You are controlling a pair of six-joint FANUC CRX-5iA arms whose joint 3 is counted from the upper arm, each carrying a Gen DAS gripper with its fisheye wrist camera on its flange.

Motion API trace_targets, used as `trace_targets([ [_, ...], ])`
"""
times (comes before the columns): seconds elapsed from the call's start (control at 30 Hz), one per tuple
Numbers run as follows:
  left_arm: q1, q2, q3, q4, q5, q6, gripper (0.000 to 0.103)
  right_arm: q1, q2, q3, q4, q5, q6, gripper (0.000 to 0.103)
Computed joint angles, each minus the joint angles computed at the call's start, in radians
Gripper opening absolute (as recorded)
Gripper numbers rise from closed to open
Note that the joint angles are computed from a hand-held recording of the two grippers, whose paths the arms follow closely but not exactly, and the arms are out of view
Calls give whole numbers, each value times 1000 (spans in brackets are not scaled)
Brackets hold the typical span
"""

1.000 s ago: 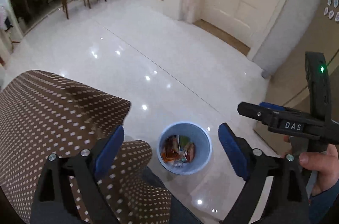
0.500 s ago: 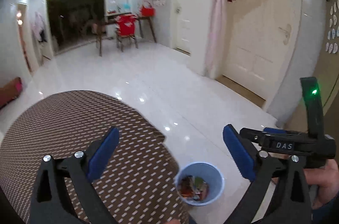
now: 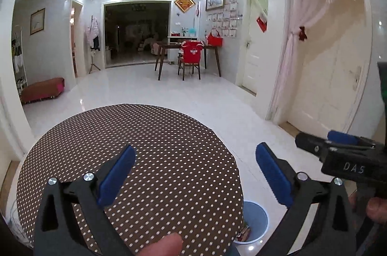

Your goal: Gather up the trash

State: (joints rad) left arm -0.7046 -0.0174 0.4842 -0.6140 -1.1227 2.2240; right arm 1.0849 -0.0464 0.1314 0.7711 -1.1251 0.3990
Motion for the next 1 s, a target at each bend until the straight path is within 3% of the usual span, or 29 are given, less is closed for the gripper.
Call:
trace_targets([
  [0.43,-118,-110,-3,-202,-89,129,98,140,15,-15,314,-50,-115,97],
  [1.0,-202,-135,7,-316,-163,178,98,174,20,-32,382,-67,-152,97],
])
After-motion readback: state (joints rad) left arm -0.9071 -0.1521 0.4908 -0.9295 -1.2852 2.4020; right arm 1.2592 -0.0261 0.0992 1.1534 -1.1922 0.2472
